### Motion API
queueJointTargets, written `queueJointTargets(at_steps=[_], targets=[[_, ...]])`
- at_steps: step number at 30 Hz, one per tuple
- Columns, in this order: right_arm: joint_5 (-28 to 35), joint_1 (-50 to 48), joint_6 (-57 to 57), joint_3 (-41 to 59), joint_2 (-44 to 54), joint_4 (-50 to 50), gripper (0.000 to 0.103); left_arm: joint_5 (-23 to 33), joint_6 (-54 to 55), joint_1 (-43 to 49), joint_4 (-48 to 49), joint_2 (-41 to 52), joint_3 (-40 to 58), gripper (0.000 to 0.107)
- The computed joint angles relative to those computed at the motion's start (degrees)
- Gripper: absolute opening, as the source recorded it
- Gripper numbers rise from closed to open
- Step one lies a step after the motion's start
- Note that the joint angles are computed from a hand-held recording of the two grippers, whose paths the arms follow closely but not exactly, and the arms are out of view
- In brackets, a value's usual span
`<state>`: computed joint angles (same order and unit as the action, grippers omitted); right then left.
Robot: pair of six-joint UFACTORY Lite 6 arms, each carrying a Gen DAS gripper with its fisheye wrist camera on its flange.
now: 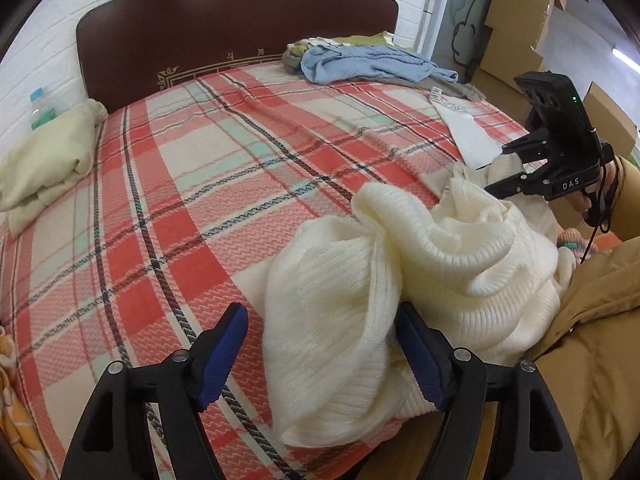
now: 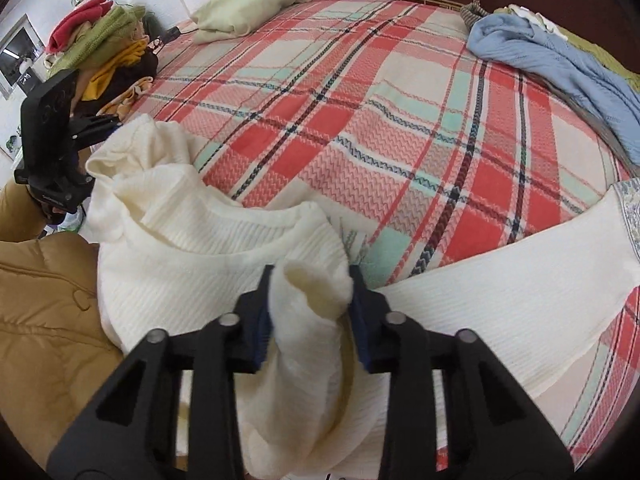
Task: Fold clothes
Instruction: 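Lower the cardigan onto the bed with both grippers, spreading it out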
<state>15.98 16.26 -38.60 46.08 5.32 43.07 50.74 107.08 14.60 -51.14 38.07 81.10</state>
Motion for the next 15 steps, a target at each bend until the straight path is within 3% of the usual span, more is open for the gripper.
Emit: queueJointTargets(at_steps=[1,3,5,8,11,15], targets=[[-0.70,0.59,2.31,-0.58,-1.27,-2.26,0.019,-0.01,0.32,0.18,-0.44,-0.26,-0.45,0.075],[-1.00,1.83,7.83,-1.91,-4.01,-7.59,0.015,0.39,0.53,0.45,-0.56,-0.75,-1.15,0.061],[-1.34,3.29,15.34,-2.63,-5.78,-14.22,0.014,0.49,0.82,0.47,-0.32,-1.76,-2.37,0.039],[-2.23,4.80,24.40,-2.88,-7.99,-21.29,0.012,-1.04,3.57,0.40,-2.09,-4.95,-6.13,0.023],[-2.93,5.75,35.93,-2.98,-13.34,-32.34,0.012,1.67,2.06,1.29,-3.04,-5.93,-5.55,0.014],[-1.78,5.49,43.24,-0.35,-17.38,-39.66,0.011,6.14,-0.47,2.49,-4.69,-6.33,-3.10,0.012]])
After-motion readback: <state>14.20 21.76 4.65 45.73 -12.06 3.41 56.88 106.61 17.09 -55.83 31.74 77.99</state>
